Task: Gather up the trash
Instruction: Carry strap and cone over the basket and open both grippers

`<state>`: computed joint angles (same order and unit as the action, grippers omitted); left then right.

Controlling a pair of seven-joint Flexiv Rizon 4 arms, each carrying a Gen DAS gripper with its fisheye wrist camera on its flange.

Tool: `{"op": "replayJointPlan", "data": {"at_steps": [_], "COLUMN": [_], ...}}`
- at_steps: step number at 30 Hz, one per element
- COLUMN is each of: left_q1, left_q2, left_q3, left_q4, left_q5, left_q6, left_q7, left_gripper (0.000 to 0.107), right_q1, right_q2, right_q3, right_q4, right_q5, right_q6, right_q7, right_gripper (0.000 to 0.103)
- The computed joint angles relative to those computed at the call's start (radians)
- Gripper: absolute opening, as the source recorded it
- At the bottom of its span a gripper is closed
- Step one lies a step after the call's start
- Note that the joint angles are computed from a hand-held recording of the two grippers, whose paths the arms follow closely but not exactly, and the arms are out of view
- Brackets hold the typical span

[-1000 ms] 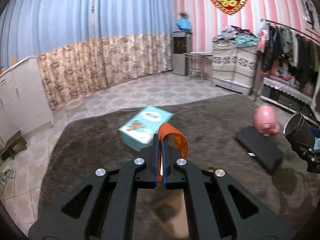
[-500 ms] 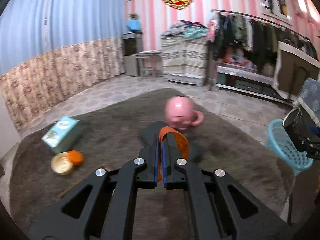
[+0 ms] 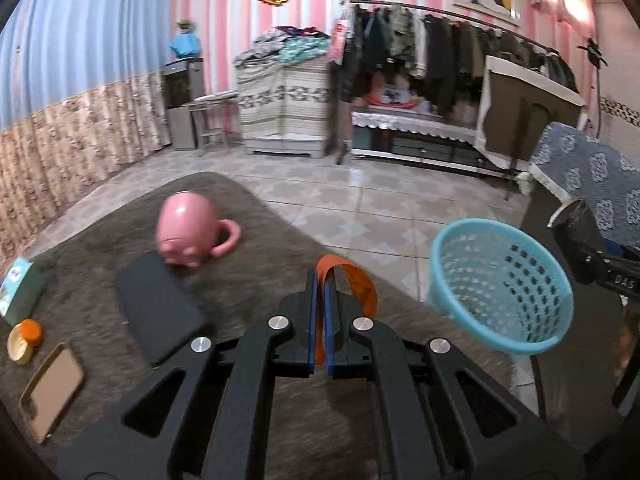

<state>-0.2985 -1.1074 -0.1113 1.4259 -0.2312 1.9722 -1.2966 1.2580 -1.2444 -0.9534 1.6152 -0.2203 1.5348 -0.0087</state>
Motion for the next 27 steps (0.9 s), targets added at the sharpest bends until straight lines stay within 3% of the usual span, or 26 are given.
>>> {"op": "replayJointPlan", "data": {"at_steps": [13,23,26,27], "left_q1": [-0.064,-0.144,-0.149,-0.153], "left_q2": [-0.131,-0.272,-0.301,-0.309], "left_q3": [-0.069,-0.066,-0.074,-0.069], "left_q4": [-0.287,-0.571,-0.638,-0.655], "left_q5": [0.038,0.044,0.034,0.031], "left_q6": [-0.165,-0.318,-0.379,-0.387], "left_q7": [0.066,0.141,0.159,0.159], "left_gripper": [0.001,0.004,0.033,0.050], "right_q1": [0.015,0.011,0.013,0.013], "right_q2": [-0.023,-0.027,-0.026,-0.025], "right_q3": [-0.008,-0.007,-0.010,-0.010], "right_q4": [0.076,0.104,0.110,0.113], "right_q5": [0.060,0.096,0.100,0.100], "right_q6": [0.023,0.028,0.023,0.022], "right_q7": [0.010,0.004,0.002,0.001], "right_gripper": [0.085,0.085,0.085,0.085]}}
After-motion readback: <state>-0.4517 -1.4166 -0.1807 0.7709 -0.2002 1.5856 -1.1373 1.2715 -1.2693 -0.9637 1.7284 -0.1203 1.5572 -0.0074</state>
